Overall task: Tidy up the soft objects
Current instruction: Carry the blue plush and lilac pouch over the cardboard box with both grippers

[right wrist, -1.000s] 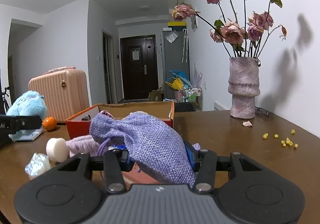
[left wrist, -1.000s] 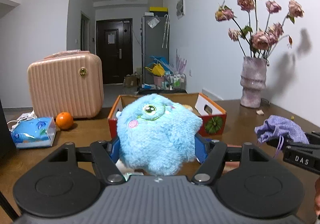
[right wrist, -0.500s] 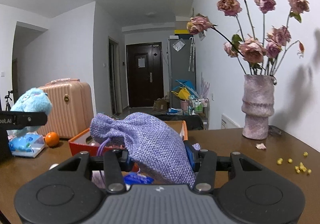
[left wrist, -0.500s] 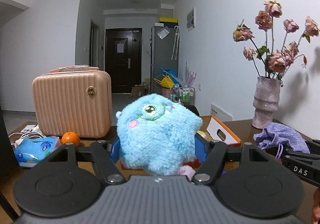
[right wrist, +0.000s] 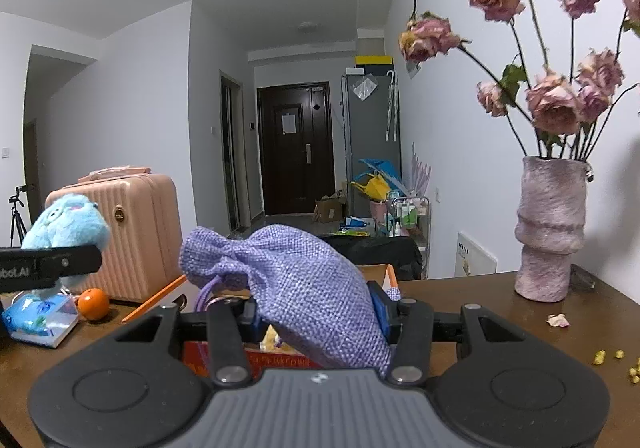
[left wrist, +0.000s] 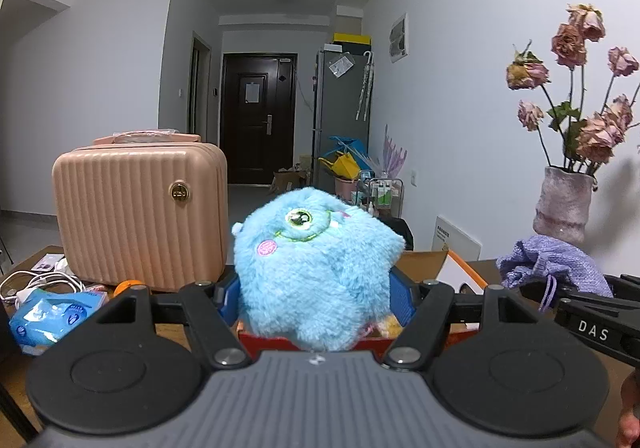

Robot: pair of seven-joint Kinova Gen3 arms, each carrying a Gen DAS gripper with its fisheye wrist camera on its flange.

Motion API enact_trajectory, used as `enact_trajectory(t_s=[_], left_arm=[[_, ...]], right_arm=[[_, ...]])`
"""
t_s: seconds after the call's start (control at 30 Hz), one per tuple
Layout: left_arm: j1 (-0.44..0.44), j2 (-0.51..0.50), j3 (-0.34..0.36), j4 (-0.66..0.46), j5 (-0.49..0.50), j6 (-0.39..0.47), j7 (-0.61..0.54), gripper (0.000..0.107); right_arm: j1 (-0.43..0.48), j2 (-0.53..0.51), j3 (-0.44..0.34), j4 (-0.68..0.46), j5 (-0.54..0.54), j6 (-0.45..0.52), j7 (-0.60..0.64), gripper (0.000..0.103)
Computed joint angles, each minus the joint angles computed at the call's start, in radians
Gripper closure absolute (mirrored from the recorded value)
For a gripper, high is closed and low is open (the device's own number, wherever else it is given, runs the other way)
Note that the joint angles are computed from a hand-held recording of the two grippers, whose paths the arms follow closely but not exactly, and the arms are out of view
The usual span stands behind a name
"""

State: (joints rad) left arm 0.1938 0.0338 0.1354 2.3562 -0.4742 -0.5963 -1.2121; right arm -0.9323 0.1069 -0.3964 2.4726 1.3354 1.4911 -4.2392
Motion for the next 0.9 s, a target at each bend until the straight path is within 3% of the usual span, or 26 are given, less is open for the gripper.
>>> enact_trajectory(t_s=[0.27,0.47,0.9], left_arm=[[0.029,0.096,0.026,-0.101,0.122,0.026,-0.092,0.038],[0.052,0.171,0.042,-0.201,0.187,0.091,-0.148,0.038],[0.152,0.321,0.011,-0.403,0.385,0.231,-0.341,0.038]], right_arm=[[0.17,-0.033,0.092,-0.026,0.151,-0.178,0.088,0.056],[0.289,-0.041,0.142,-0.069,0.233,-0.295,0.142,0.056],[0.448,0.011,0.203,-0.187,0.279,-0.494,0.245,0.056]])
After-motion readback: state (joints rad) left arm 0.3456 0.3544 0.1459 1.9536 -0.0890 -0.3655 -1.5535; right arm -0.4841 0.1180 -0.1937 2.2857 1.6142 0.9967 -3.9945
